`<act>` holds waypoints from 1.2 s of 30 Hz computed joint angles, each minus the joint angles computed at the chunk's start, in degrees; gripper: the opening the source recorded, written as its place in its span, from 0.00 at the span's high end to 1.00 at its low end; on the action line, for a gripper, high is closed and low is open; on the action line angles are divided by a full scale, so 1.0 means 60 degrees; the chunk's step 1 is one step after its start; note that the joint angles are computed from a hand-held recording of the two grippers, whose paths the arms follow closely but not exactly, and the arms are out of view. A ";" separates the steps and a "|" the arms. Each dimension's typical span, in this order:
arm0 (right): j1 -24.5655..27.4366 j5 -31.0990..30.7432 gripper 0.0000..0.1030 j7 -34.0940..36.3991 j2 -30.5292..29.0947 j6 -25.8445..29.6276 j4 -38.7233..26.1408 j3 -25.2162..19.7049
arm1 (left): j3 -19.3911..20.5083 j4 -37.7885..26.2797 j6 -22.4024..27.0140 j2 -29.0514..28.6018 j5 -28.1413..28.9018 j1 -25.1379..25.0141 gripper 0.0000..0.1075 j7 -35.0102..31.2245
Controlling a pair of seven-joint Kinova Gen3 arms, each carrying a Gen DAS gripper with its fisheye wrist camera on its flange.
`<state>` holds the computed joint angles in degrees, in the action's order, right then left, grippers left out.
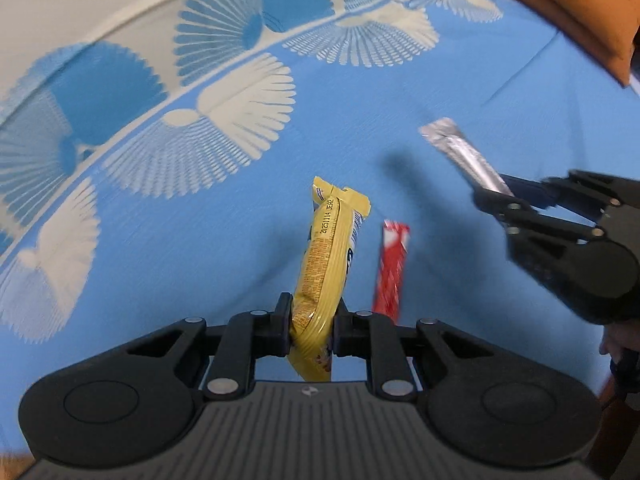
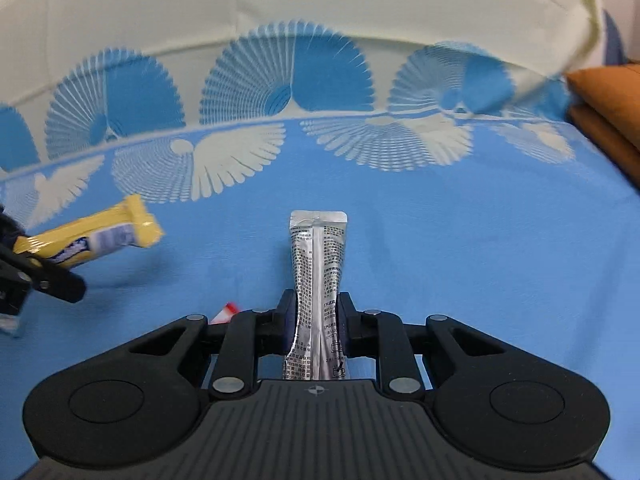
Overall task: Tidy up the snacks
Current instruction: 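Carry the yellow bar and silver stick toward the box with both tools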
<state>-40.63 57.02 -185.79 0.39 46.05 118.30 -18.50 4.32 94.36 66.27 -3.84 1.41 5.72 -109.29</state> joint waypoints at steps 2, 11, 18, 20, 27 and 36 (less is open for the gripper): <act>-0.0317 -0.0379 0.78 -0.0048 -0.0510 0.0662 0.0005 -0.0389 | -0.0111 0.0093 0.0415 -0.0682 0.0039 -0.0063 0.81 -0.0042; -0.1301 -0.1279 0.77 -0.0907 -0.1574 0.3377 -0.1218 -0.2985 | -0.0884 -0.0206 0.2819 -0.3422 0.0069 -0.0557 0.81 -0.0225; -0.2831 -0.0752 0.77 -0.1546 -0.0884 0.5197 -0.2837 -0.4339 | -0.2053 -0.1120 0.4967 -0.5124 -0.0149 -0.0852 0.81 -0.0582; -0.3341 -0.0532 0.77 -0.1524 -0.0624 0.5524 -0.3278 -0.4517 | -0.2416 -0.1404 0.5437 -0.5506 -0.0332 -0.0857 0.81 -0.0736; -0.5334 0.0340 0.77 -0.1295 0.0682 0.6572 -0.4901 -0.4889 | -0.3441 -0.2213 0.6777 -0.6588 -0.1336 -0.0790 0.81 -0.1145; -0.5609 0.1676 0.77 -0.0589 0.2911 0.7797 -0.6674 -0.7394 | -0.4160 -0.2679 0.8121 -0.8055 -0.3264 -0.0569 0.81 -0.1374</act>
